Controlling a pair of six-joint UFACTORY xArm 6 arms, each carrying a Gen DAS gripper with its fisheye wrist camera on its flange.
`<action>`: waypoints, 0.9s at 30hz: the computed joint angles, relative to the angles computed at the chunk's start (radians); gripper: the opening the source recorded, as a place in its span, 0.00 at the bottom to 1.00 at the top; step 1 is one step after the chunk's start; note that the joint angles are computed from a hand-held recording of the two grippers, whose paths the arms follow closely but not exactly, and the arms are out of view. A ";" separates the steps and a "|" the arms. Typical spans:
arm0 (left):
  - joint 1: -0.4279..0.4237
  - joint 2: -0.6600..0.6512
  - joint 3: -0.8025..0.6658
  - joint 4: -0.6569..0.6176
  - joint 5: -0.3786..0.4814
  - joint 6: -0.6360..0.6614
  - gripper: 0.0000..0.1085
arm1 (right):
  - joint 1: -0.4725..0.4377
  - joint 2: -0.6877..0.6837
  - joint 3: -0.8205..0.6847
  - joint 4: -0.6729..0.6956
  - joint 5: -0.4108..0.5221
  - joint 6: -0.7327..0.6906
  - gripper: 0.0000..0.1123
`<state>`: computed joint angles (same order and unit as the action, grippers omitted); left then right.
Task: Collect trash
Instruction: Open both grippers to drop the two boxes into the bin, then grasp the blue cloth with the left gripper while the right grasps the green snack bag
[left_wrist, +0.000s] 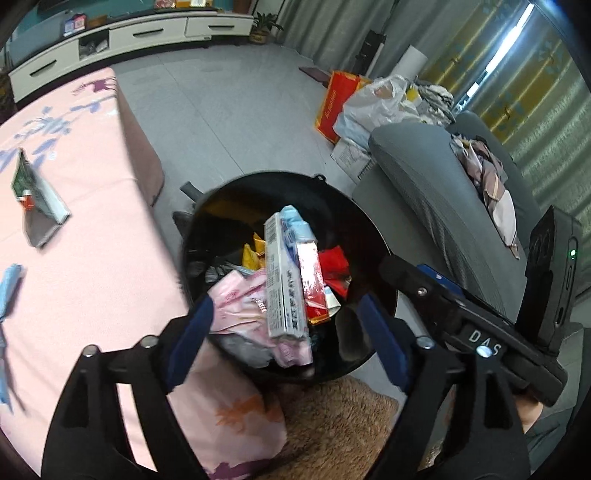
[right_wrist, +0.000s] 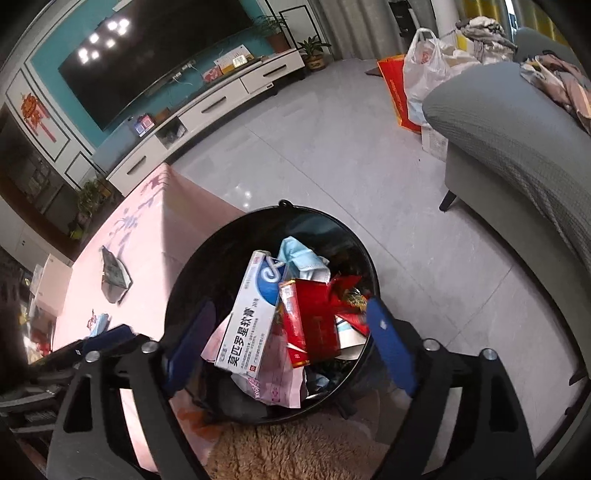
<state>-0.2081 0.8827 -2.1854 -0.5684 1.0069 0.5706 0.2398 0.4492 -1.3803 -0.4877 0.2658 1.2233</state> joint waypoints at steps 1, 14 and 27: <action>0.008 -0.018 0.022 -0.011 -0.012 0.005 0.81 | 0.004 -0.003 -0.004 -0.015 0.009 0.007 0.76; 0.196 -0.184 0.204 -0.072 -0.181 -0.055 0.91 | 0.070 0.030 -0.112 -0.070 0.046 -0.012 0.88; 0.329 -0.026 0.023 0.065 -0.153 -0.232 0.91 | 0.140 0.152 -0.305 0.086 0.175 -0.227 0.88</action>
<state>0.1205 0.8564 -2.1627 -0.5034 0.8542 0.3381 0.3797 0.6011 -1.6857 -0.4022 0.4407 0.9963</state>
